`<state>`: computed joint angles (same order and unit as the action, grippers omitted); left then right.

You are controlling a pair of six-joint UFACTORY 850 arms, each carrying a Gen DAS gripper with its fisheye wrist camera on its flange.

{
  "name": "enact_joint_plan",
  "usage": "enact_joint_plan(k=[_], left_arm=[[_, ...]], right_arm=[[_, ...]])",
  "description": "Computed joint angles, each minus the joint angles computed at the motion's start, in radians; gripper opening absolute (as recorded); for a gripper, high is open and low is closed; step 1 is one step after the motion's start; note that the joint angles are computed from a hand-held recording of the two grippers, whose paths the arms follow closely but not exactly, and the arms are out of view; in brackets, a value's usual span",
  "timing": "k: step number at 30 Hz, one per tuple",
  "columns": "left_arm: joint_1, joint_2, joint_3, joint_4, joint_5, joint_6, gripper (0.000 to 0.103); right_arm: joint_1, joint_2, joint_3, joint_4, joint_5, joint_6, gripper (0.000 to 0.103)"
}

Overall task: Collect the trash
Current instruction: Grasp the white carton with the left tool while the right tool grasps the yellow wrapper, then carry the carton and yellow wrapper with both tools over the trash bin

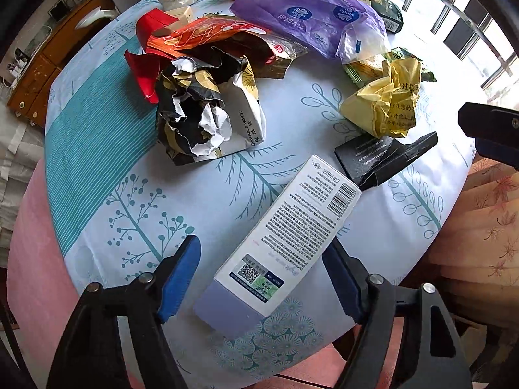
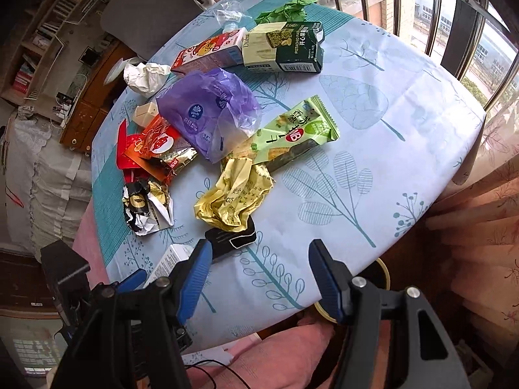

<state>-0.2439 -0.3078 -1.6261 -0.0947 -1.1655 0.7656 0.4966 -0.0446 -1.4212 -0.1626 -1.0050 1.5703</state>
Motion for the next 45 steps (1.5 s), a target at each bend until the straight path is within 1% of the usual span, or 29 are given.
enact_joint_plan(k=[1,2,3,4,8,10,13,15,16,17,19,22,23,24,26,32,35,39,41,45], left_arm=[[0.007,-0.007,-0.005,-0.024,-0.017,0.013,0.061],[0.017,-0.013,-0.011,-0.054,-0.03,0.023,0.048],[0.021,-0.01,-0.009,-0.064,-0.025,0.034,0.038],[0.027,-0.012,-0.013,-0.076,-0.034,0.051,0.036],[0.064,-0.041,-0.063,-0.121,-0.077,0.079,0.035],[0.08,-0.046,-0.08,-0.14,-0.087,0.086,0.035],[0.113,-0.082,-0.154,-0.179,-0.138,0.072,0.035],[0.133,-0.11,-0.214,-0.217,-0.178,0.041,0.035],[0.141,-0.118,-0.236,-0.231,-0.186,0.029,0.035],[0.139,-0.128,-0.261,-0.238,-0.188,0.01,0.035],[0.146,-0.138,-0.295,-0.256,-0.198,-0.02,0.035],[0.153,-0.135,-0.329,-0.285,-0.203,-0.046,0.035],[0.154,-0.13,-0.336,-0.293,-0.201,-0.051,0.035],[0.156,-0.144,-0.371,-0.3,-0.211,-0.06,0.035],[0.16,-0.133,-0.381,-0.314,-0.209,-0.064,0.035],[0.138,-0.065,-0.337,-0.316,-0.17,-0.102,0.035],[0.124,-0.006,-0.281,-0.313,-0.139,-0.125,0.035],[0.089,0.105,-0.164,-0.305,-0.066,-0.193,0.035],[0.064,0.173,-0.091,-0.294,-0.027,-0.259,0.035],[0.001,0.322,0.075,-0.252,0.047,-0.4,0.035]], right_arm=[[-0.008,-0.006,-0.002,0.005,0.011,0.001,0.063],[-0.017,-0.012,-0.004,0.008,0.021,0.0,0.063],[-0.029,-0.022,-0.007,0.015,0.032,-0.006,0.063],[-0.039,-0.029,-0.008,0.024,0.038,-0.008,0.063],[-0.078,-0.048,0.01,0.072,0.093,-0.004,0.062],[-0.092,-0.064,0.01,0.098,0.097,-0.008,0.062],[-0.105,-0.072,0.023,0.125,0.147,-0.011,0.062],[-0.108,-0.077,0.021,0.12,0.166,-0.015,0.055],[-0.111,-0.081,0.017,0.121,0.171,-0.023,0.051],[-0.114,-0.083,0.013,0.12,0.174,-0.028,0.042],[-0.125,-0.078,0.015,0.148,0.198,-0.059,0.031],[-0.134,-0.068,0.008,0.166,0.21,-0.085,0.028],[-0.136,-0.06,0.007,0.172,0.214,-0.097,0.027],[-0.137,-0.054,0.005,0.178,0.217,-0.11,0.027],[-0.136,-0.039,-0.002,0.188,0.216,-0.136,0.027],[-0.129,0.006,-0.011,0.22,0.195,-0.234,0.026],[-0.132,0.049,0.01,0.231,0.204,-0.286,0.026],[-0.139,0.127,0.052,0.25,0.214,-0.402,0.026],[-0.149,0.176,0.084,0.282,0.214,-0.487,0.026],[-0.167,0.276,0.155,0.347,0.186,-0.647,0.026]])
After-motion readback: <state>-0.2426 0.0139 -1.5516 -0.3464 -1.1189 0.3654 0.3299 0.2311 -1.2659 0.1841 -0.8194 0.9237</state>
